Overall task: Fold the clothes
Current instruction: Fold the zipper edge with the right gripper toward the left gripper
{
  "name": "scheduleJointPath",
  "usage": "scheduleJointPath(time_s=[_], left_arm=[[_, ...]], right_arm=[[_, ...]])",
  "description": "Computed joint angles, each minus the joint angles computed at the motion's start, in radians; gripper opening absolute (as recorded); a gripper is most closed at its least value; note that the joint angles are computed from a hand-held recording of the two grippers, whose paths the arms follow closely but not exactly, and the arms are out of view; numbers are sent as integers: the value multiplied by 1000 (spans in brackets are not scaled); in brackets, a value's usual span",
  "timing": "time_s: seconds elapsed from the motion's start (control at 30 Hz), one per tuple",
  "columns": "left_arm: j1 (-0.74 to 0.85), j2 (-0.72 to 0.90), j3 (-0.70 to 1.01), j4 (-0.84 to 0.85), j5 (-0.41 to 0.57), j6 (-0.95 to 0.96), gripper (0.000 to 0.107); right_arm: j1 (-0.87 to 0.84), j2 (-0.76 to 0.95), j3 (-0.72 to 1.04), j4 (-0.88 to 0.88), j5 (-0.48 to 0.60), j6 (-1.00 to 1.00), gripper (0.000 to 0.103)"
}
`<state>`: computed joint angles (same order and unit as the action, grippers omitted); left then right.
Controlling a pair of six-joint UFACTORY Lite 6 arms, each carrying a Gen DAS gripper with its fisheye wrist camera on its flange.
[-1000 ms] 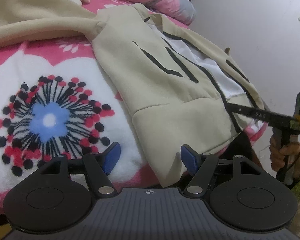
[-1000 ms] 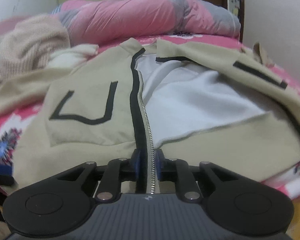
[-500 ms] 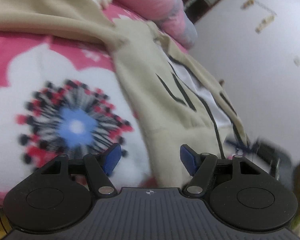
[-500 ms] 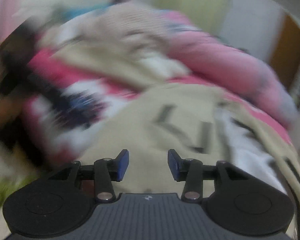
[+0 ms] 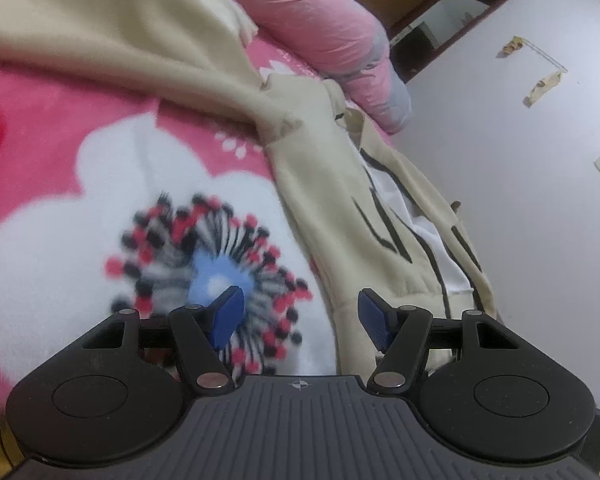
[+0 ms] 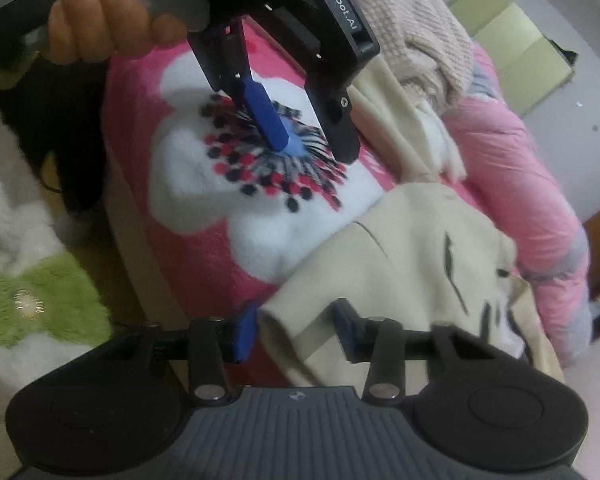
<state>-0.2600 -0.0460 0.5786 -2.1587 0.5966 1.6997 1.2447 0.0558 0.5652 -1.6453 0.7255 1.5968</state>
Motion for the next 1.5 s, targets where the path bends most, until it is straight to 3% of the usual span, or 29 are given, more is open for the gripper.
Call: scheduleJointPath(time_s=[0.03,0.07,0.17,0.37,0.43,0.6,0.67,0.8,0.87,0.97,1.07,1.17,1.23,1.3,1.37,1.47,1.5], left_arm=[[9,19,29,-6,-6,23,63],[16,46,71,-13,-21,45,63],[30,151,231,-13,-97,68,63],[65,432,617,-9,-269,57,63],[76,486,692,-32,-302,84,63],[110,567,771,28,-299,28,63],[121,585,784,36,-294,36,62],[143,599,794,34,-301,48,62],[157,597,794,53,-304,25,62],[164,575,783,48,-334,34,62],[134,504,722,-177,-376,291,62],[89,405,649,-443,-382,605,62],[47,364,626,-527,-358,730,63],[1,363,648,-443,-347,687,65],[-39,422,741,-236,-365,505,65],[-97,549,920,78,-408,211,65],[-114,611,1000,182,-430,111,65]], right_arm=[[-9,-2,5,5,17,27,18],[-16,-12,12,29,41,52,12],[-39,-97,8,87,98,108,5],[-142,-474,-32,270,70,81,4],[-215,-608,-45,352,5,29,4],[-380,-766,-43,548,-113,-110,4],[-347,-796,-44,566,-71,-105,4],[-242,-764,-37,530,-19,-90,4],[-196,-705,-27,568,-43,-193,4],[-179,-487,6,735,-163,-388,7],[-88,-285,31,734,-166,-423,7],[-94,-379,-12,701,-184,-409,10],[-191,-490,-26,716,-196,-461,16],[-340,-564,-14,730,-243,-516,26],[-536,-558,29,794,-363,-567,30],[-796,-428,110,1098,-602,-809,30],[-837,-361,160,1194,-630,-914,30]])
